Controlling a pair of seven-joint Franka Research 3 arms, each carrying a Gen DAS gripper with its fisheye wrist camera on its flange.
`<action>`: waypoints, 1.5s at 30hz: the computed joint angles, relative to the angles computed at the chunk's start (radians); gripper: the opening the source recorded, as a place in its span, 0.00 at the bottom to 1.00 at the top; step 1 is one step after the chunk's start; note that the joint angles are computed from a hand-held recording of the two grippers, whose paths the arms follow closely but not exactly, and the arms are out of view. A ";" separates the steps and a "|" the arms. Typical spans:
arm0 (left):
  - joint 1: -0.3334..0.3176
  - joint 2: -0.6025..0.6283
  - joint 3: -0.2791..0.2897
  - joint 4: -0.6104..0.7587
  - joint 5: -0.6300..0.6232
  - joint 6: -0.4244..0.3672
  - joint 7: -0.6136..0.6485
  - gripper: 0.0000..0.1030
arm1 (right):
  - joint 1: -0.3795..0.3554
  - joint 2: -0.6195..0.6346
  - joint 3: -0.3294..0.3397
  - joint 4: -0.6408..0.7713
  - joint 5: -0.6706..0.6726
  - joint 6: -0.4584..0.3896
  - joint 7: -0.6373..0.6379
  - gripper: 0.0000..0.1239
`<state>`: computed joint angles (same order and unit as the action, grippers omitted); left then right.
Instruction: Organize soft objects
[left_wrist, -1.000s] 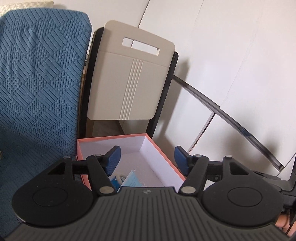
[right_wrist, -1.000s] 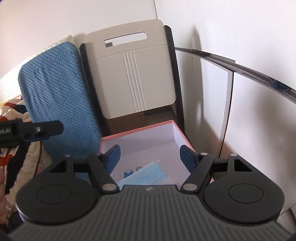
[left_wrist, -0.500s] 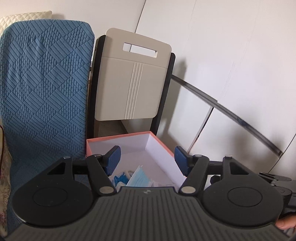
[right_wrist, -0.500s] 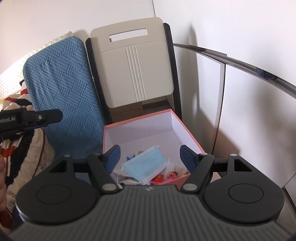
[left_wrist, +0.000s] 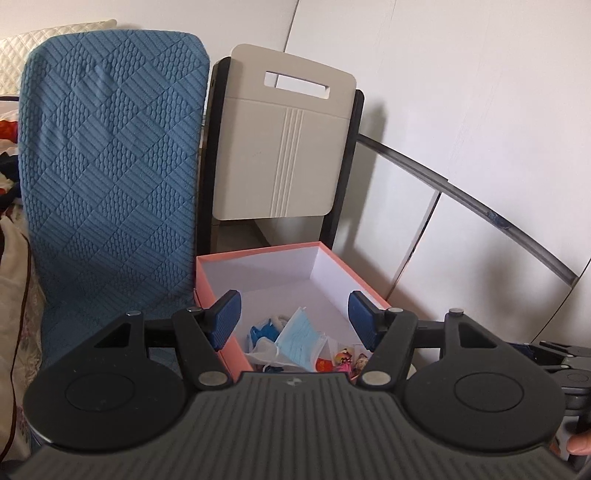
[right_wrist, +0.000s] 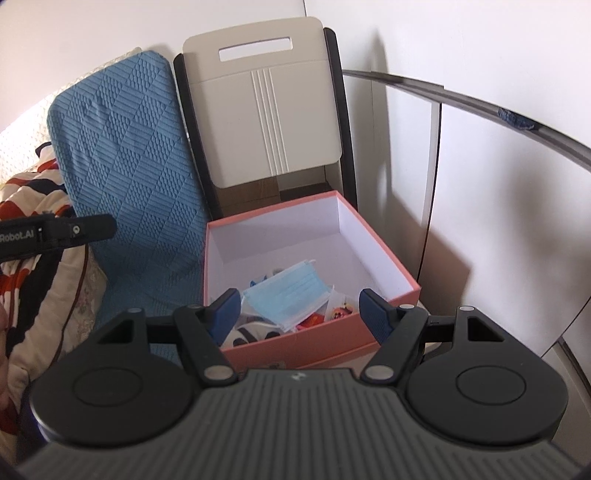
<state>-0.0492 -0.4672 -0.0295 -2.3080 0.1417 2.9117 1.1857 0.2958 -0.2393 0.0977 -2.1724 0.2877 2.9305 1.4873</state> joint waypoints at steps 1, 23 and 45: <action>0.005 -0.005 -0.004 -0.006 0.003 -0.003 -0.004 0.68 | 0.002 -0.002 -0.001 -0.003 0.002 -0.004 -0.001 0.59; 0.008 -0.034 -0.010 -0.042 0.005 -0.070 -0.036 0.68 | -0.001 -0.005 0.011 -0.031 -0.024 -0.024 0.022 0.59; 0.063 -0.031 -0.051 -0.029 0.072 -0.103 -0.150 1.00 | -0.027 0.005 0.024 -0.028 -0.093 -0.017 0.087 0.83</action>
